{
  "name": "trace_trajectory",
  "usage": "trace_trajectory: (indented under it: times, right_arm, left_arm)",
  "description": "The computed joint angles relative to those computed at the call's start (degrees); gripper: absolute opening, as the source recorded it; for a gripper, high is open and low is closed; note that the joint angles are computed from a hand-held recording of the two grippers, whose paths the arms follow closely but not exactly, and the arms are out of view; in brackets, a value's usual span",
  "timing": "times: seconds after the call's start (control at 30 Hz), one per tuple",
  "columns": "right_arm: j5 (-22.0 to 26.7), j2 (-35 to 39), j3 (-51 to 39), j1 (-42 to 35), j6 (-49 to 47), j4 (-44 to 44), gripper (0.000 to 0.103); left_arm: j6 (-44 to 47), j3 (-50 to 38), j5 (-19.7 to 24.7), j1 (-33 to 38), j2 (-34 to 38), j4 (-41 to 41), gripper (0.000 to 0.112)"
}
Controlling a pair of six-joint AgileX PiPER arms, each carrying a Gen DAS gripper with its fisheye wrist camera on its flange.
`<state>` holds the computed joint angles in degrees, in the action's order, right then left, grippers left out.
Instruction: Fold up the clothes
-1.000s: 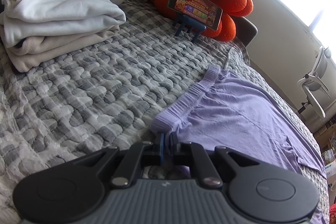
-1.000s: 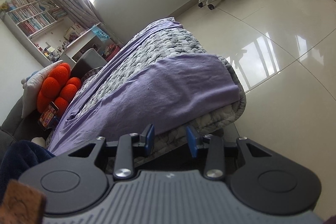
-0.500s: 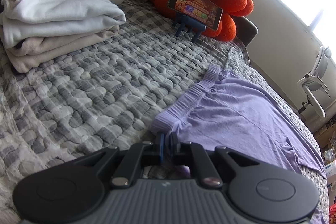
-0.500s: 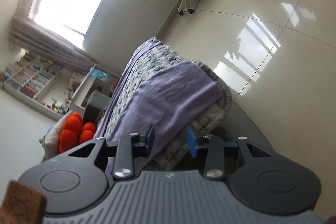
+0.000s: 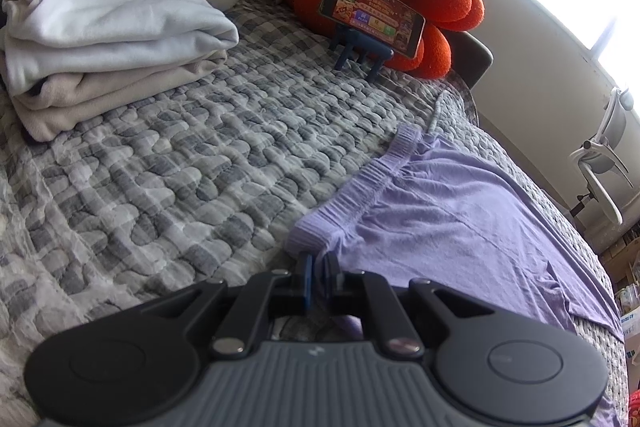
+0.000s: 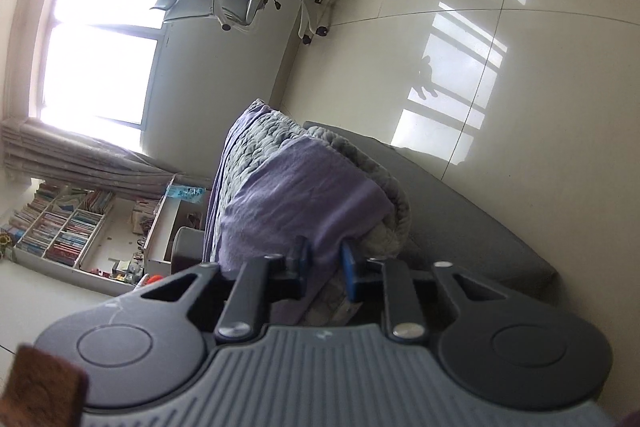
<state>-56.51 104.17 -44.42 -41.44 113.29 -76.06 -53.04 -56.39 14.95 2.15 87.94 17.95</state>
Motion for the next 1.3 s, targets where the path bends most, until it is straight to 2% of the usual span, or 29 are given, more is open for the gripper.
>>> trace_trajectory:
  times: [0.07,0.33,0.43,0.53,0.7,0.93,1.1,1.3]
  right_arm:
    - [1.14,-2.19,0.78,0.06,-0.9,0.61,0.006]
    - [6.82,-11.04,1.47,1.45,-1.14,3.02,0.004]
    - [9.36,-13.23,0.05,3.19,-0.85,3.33,0.004]
    - [12.1,-14.84,-1.82,4.96,-0.63,3.7,0.004]
    - [16.27,-16.15,-4.87,7.84,-1.49,5.26,0.004]
    - [18.05,-19.42,-4.43,9.01,-6.82,9.79,0.004]
    - [20.87,-16.58,-6.9,11.24,-9.92,12.0,0.004]
    - [24.45,-10.78,-15.66,14.73,-11.36,12.88,0.004]
  left_arm:
    - [-2.36,-0.2,0.52,-0.38,-0.24,2.41,0.005]
    - [-3.48,-1.91,1.61,-1.0,-2.4,2.64,0.002]
    - [-0.87,-2.87,1.63,-0.88,-3.26,-0.73,0.002]
    - [-1.54,-4.14,2.41,-1.11,-3.67,0.09,0.001]
    - [1.33,-5.27,2.78,-0.36,-3.99,-3.64,0.001]
    - [4.84,-4.06,2.18,-0.05,-6.39,-7.66,0.001]
    - [4.22,-5.86,2.99,-0.4,-5.1,-6.95,0.001]
    - [2.04,-15.65,8.78,-1.75,0.34,-3.17,0.001]
